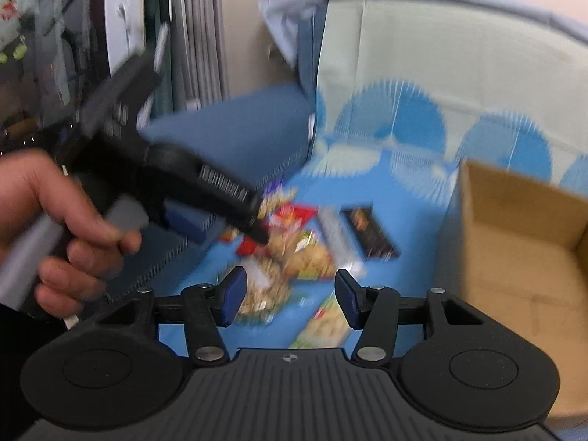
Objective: Organize snacks
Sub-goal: 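Move the right gripper to the white-green peanut bag while the left gripper reaches the round nut bag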
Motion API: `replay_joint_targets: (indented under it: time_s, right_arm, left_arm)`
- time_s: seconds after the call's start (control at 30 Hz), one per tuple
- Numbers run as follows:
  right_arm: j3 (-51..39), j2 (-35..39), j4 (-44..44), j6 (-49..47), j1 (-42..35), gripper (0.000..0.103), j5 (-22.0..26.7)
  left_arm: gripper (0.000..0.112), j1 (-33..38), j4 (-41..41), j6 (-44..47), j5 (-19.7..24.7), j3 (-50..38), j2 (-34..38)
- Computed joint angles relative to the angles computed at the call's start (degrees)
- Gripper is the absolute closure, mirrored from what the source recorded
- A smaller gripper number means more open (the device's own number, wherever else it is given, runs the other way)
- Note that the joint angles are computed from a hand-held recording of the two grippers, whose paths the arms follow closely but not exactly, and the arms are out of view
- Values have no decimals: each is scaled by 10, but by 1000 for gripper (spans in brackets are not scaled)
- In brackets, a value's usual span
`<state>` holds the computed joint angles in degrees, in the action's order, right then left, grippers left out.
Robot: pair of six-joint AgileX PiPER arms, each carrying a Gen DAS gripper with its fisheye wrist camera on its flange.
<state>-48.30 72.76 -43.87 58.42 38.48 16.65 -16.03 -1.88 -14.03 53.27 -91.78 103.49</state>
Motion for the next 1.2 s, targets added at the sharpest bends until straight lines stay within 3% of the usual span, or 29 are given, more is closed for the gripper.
replay_joint_targets:
  time_s: [0.1, 0.23, 0.4, 0.53, 0.63, 0.7, 0.8, 0.83, 0.9, 1.2]
  right_arm:
    - [-33, 70, -1, 11, 17, 38, 29]
    - [-69, 123, 40, 6, 21, 32, 86]
    - [-63, 145, 67, -4, 6, 28, 72]
    - [-58, 153, 69, -10, 3, 29, 66]
    - [-56, 159, 71, -9, -6, 36, 64]
    - [-51, 162, 88, -24, -14, 53, 50]
    - [-44, 159, 105, -42, -16, 62, 44]
    - [-42, 160, 96, -37, -17, 62, 42]
    - [-38, 155, 90, -31, -16, 63, 42]
    - [-22, 111, 130, -74, -6, 65, 50]
  left_arm:
    - [9, -13, 19, 13, 11, -15, 21]
    - [10, -32, 38, 33, 49, -50, 66]
    - [10, -44, 48, 42, 56, -65, 89]
    - [10, -53, 63, 31, 89, -96, 120]
    - [10, -53, 52, 40, 91, -98, 126]
    - [10, -57, 56, 41, 87, -95, 127]
    - [10, -57, 62, 38, 87, -92, 125]
    - [10, -57, 63, 38, 86, -91, 123]
    - [24, -57, 69, 37, 80, -80, 116]
    - [24, -11, 6, 59, 67, -19, 59]
